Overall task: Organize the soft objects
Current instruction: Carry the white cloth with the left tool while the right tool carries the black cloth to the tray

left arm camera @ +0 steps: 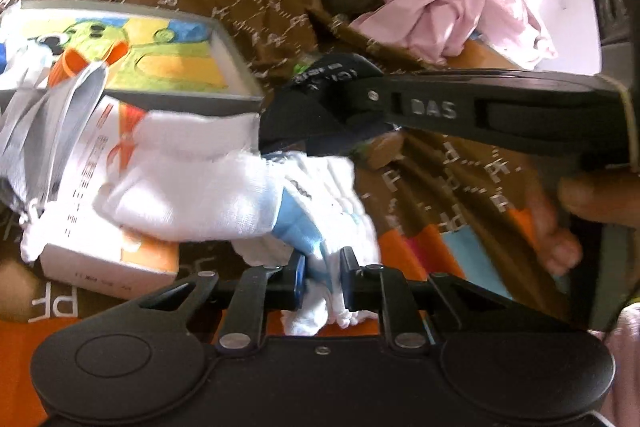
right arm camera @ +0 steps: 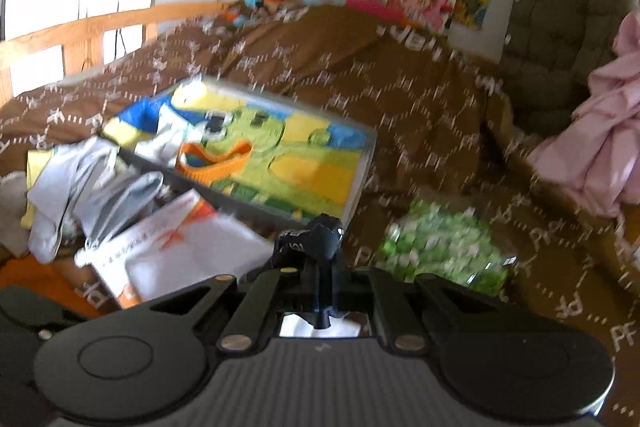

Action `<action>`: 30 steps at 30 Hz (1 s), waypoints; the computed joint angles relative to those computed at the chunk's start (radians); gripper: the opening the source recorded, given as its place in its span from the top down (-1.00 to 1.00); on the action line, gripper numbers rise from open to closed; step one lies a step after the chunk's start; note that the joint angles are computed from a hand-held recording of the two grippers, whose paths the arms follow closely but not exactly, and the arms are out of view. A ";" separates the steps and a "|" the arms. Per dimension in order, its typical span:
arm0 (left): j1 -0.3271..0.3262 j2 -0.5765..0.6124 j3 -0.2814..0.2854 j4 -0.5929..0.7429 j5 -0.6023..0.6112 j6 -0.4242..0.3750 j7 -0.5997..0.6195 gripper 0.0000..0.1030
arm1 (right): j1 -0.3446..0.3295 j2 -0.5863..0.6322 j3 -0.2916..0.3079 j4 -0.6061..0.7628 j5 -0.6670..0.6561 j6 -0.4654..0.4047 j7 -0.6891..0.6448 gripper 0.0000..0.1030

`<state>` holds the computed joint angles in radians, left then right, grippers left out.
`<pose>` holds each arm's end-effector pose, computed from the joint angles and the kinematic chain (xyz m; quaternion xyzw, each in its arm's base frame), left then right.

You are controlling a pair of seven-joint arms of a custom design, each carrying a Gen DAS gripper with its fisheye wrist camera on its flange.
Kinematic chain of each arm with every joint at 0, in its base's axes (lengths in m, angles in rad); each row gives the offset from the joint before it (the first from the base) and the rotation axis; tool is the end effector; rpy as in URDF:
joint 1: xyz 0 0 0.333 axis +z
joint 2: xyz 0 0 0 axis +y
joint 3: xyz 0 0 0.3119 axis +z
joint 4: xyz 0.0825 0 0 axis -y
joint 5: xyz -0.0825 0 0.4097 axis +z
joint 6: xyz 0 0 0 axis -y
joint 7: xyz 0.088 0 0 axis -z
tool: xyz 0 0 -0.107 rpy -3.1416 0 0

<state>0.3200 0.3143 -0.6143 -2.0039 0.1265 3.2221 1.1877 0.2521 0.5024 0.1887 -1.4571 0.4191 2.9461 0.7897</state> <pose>0.6423 -0.1738 0.4257 -0.6481 0.6017 -0.4400 0.1560 0.7182 0.2731 0.4995 -0.8047 0.3355 -0.2802 0.4017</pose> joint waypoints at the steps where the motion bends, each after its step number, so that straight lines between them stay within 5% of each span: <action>1: 0.013 0.000 -0.016 -0.002 0.001 0.007 0.005 0.65 | -0.013 0.000 0.019 -0.005 0.017 0.027 -0.018 0.89; 7: 0.050 -0.030 -0.063 -0.008 0.023 0.007 0.005 0.65 | -0.144 0.013 0.208 -0.023 0.143 0.195 -0.172 0.89; 10: 0.099 -0.048 -0.119 -0.013 0.008 -0.005 0.026 0.65 | -0.243 0.038 0.348 -0.024 0.172 0.267 -0.246 0.89; 16: 0.304 -0.061 -0.353 -0.030 -0.080 -0.028 0.144 0.65 | -0.396 0.092 0.556 -0.035 0.103 0.360 -0.255 0.89; 19: 0.409 -0.059 -0.468 -0.042 -0.117 -0.023 0.185 0.65 | -0.433 0.108 0.601 -0.038 0.060 0.372 -0.225 0.89; 22: 0.469 -0.055 -0.526 -0.045 -0.115 -0.012 0.181 0.65 | -0.471 0.122 0.646 -0.045 0.013 0.374 -0.198 0.89; 26: 0.470 -0.084 -0.501 -0.049 -0.077 0.018 0.126 0.65 | -0.515 0.153 0.708 -0.050 -0.059 0.406 -0.165 0.89; 30: 0.391 -0.124 -0.380 -0.035 -0.040 0.050 0.064 0.65 | -0.525 0.180 0.728 -0.031 -0.103 0.418 -0.107 0.89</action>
<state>0.7111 0.1908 -0.9942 -2.0386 0.0862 3.2718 1.2520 -0.2731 0.6819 0.9166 -1.4879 0.3162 3.3638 0.6825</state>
